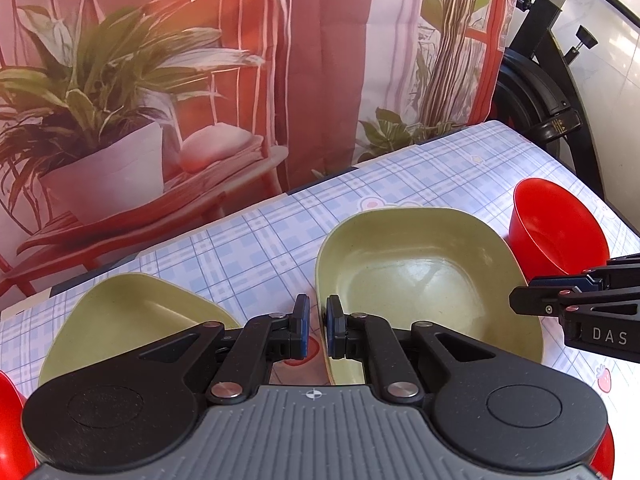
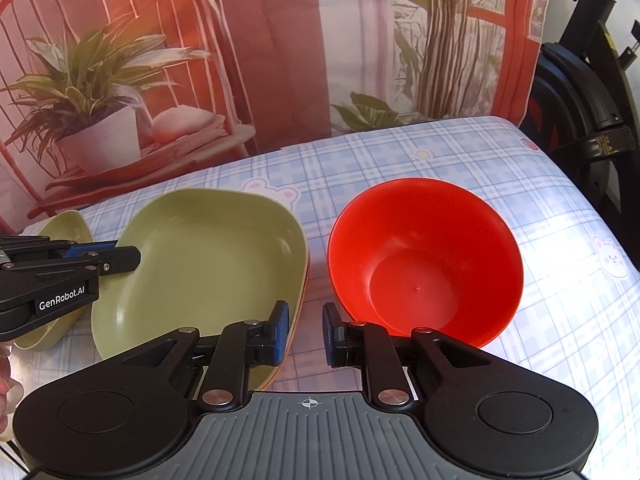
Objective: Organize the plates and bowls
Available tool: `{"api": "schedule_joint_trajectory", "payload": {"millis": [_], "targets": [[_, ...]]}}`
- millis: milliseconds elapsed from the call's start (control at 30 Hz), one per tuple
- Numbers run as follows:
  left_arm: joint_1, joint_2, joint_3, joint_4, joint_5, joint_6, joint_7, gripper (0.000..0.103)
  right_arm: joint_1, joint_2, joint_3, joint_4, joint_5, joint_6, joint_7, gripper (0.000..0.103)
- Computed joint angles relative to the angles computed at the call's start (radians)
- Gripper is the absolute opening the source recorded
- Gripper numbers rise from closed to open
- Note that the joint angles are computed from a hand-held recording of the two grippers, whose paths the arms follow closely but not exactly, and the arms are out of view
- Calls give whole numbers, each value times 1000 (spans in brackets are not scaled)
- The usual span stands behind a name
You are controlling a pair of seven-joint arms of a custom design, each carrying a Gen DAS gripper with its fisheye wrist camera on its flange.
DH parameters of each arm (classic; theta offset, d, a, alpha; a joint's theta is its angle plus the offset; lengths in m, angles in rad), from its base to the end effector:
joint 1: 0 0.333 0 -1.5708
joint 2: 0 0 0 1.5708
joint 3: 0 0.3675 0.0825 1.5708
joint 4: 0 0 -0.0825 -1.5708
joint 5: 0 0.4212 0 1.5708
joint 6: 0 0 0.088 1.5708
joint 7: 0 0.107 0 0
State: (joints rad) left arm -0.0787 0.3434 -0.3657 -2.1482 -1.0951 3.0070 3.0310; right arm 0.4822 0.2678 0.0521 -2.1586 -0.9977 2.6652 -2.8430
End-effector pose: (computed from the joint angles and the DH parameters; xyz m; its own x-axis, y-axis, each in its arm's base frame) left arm 0.5906 -0.2002 0.2978 -0.7120 -0.7022 -0.0027 -0.5564 0.5664 -0.6079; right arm 0.5182 0.3341 0.3103 -0.4276 -0.8929 -0.1411 -0.7321 0.4336 -0.5254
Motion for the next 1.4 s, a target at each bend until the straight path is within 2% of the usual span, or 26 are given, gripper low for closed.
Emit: {"api": "schedule_joint_trajectory", "payload": {"millis": [67,133,233,400,533,667,833,967,1033,1267,1400], "targets": [[-4,-13,16,-6,34,-21,-38,11,10,-15,-6,-7,-23,-4,41,17],[33,-35,-4,-9,-18,-59,17,11,15,-34,-7,-14,-56,-10,81,17],[52,-78,13,-12,-108,-100,81,11,17,-58,3,-15,-99,-21,116,17],[72,-138,105,-5,-178,-179,81,11,14,-65,18,19,-157,2,119,17],[94,-165,169,-11,-186,-186,54,11,17,-42,23,76,-178,32,101,17],[120,-183,209,-24,-143,-192,9,11,30,-7,16,134,-192,67,98,17],[143,-196,231,-55,-91,-238,-74,11,49,71,9,237,-133,94,7,18],[147,-210,223,-92,-147,-254,-52,11,65,142,-7,324,-80,119,-86,18],[139,-217,220,-114,-173,-245,-46,11,74,168,-17,355,-48,124,-133,18],[105,-163,208,-110,-151,-154,-161,11,67,263,-36,447,95,161,-301,18],[110,-136,198,-95,-153,-150,-208,11,48,318,-23,492,210,157,-402,18]]}}
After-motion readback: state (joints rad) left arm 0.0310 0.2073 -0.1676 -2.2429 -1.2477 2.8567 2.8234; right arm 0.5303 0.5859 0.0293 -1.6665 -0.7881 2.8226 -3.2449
